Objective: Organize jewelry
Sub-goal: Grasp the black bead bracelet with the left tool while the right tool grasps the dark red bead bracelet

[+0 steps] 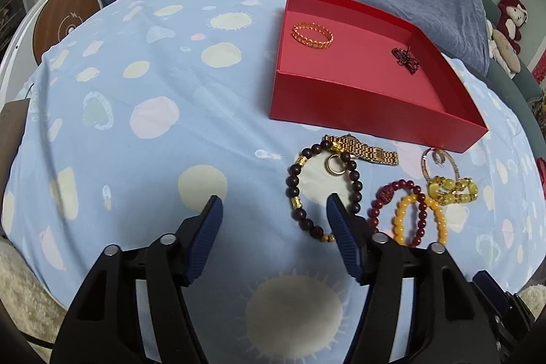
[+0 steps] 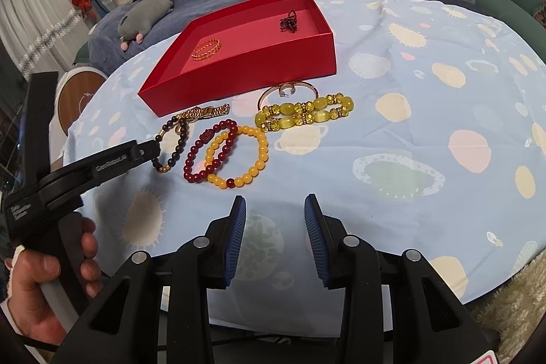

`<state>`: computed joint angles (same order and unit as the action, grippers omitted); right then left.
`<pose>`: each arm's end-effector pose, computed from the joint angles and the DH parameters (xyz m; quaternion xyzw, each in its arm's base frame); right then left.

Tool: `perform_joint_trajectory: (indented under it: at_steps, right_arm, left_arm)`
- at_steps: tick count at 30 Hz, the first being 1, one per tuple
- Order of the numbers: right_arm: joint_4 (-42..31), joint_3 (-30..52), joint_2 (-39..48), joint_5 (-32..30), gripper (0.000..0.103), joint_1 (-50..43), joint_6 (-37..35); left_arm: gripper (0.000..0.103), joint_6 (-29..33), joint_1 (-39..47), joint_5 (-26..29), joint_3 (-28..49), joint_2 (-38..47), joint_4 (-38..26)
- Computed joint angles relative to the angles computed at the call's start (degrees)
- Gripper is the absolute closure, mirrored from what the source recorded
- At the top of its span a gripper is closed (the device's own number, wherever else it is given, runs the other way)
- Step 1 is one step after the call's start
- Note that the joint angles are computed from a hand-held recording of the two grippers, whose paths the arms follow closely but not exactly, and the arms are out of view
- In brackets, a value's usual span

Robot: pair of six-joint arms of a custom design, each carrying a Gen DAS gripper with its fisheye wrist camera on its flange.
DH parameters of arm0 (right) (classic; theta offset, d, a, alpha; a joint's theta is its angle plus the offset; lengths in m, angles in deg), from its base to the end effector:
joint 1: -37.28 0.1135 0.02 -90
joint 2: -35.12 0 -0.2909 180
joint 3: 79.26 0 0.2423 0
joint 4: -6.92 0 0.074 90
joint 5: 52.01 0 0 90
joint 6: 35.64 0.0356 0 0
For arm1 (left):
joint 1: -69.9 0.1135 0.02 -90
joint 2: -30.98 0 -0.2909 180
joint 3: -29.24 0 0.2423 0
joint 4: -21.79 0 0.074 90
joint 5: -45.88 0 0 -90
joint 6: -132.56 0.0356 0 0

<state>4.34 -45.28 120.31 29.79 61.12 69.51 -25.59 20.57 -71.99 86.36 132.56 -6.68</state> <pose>0.1918 0.0903 0.1264 -0.0940 0.9436 0.1675 0.2695 0.1966 -0.2033 0.1279 -0.1922 0.9411 0.0005 0.2783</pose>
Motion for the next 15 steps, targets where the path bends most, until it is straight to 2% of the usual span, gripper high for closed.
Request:
perform_joint_trajectory:
  at_steps: [2, 3, 8, 15]
  right_arm:
    - [-0.06, 0.15, 0.12, 0.11, 0.067, 0.26, 0.01]
    - [-0.02, 0.21, 0.22, 0.11, 0.067, 0.40, -0.02]
    - [0.52, 0.03, 0.26, -0.07, 0.067, 0.82, -0.36]
    - [0.03, 1.92, 0.80, -2.10, 0.070, 1.30, 0.29]
  left_arm:
    - [0.058, 0.81, 0.52, 0.24, 0.15, 0.72, 0.69]
    - [0.059, 0.97, 0.47, -0.28, 0.37, 1.03, 0.57]
    - [0.096, 3.13, 1.01, 0.70, -0.63, 0.59, 3.14]
    - [0.096, 0.42, -1.10, -0.37, -3.57, -3.30, 3.42]
